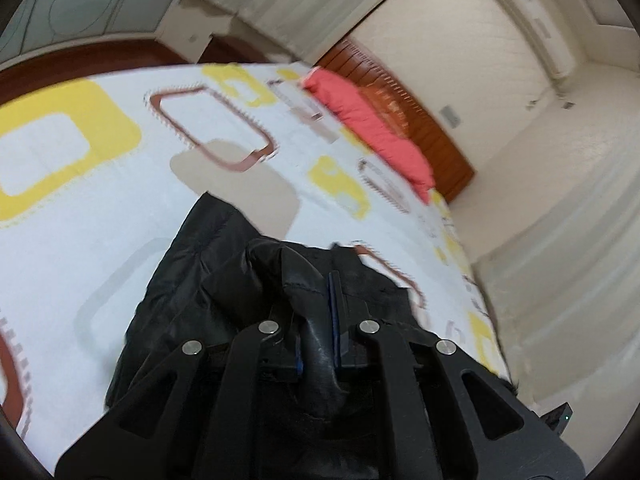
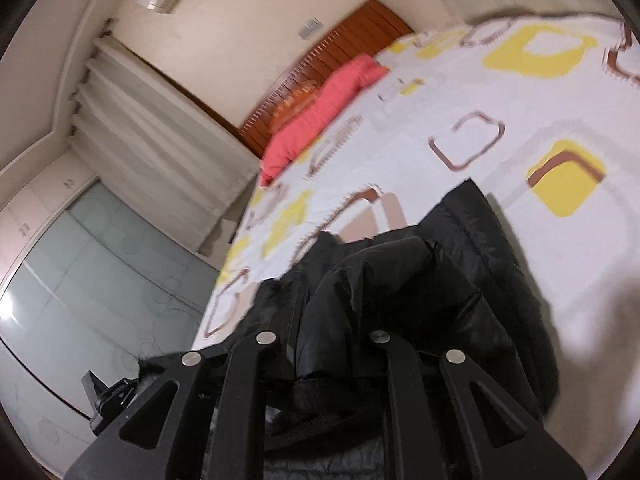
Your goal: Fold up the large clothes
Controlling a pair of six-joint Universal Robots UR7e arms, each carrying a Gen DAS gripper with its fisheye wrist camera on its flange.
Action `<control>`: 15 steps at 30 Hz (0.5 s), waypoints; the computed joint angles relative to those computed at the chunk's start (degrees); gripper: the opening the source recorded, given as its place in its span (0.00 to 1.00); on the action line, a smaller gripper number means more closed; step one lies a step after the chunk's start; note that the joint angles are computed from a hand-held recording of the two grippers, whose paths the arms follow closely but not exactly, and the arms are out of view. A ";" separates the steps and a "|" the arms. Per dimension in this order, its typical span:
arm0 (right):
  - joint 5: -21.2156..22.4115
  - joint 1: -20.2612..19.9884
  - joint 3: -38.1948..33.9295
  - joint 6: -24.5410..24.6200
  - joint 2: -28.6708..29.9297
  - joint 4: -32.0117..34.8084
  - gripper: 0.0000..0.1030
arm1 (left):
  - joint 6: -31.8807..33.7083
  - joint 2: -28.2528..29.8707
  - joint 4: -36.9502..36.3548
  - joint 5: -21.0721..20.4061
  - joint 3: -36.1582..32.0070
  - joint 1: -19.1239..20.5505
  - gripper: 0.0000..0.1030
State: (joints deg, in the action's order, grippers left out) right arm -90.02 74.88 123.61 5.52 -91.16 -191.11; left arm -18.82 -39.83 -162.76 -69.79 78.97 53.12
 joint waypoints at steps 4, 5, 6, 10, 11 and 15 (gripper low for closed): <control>-0.82 -2.24 -3.62 0.22 4.92 1.98 0.13 | 3.22 5.80 3.61 3.19 -6.38 1.46 0.08; -0.74 -2.69 -4.20 0.33 5.83 2.15 0.13 | 3.90 6.77 4.16 3.81 -7.39 1.71 0.08; -0.53 -2.98 -4.61 0.46 6.47 2.22 0.14 | 4.33 7.38 4.51 4.10 -8.01 1.93 0.08; -1.01 -2.66 -5.81 -0.13 7.19 3.42 0.21 | 4.83 8.44 5.00 4.08 -9.05 2.54 0.09; -1.83 -2.21 -5.79 -0.29 6.83 4.04 0.23 | 4.94 7.97 4.30 3.37 -8.45 2.53 0.12; -0.67 -1.34 -5.19 -1.11 5.19 4.38 0.73 | 4.41 5.95 2.99 -1.00 -6.65 2.76 0.58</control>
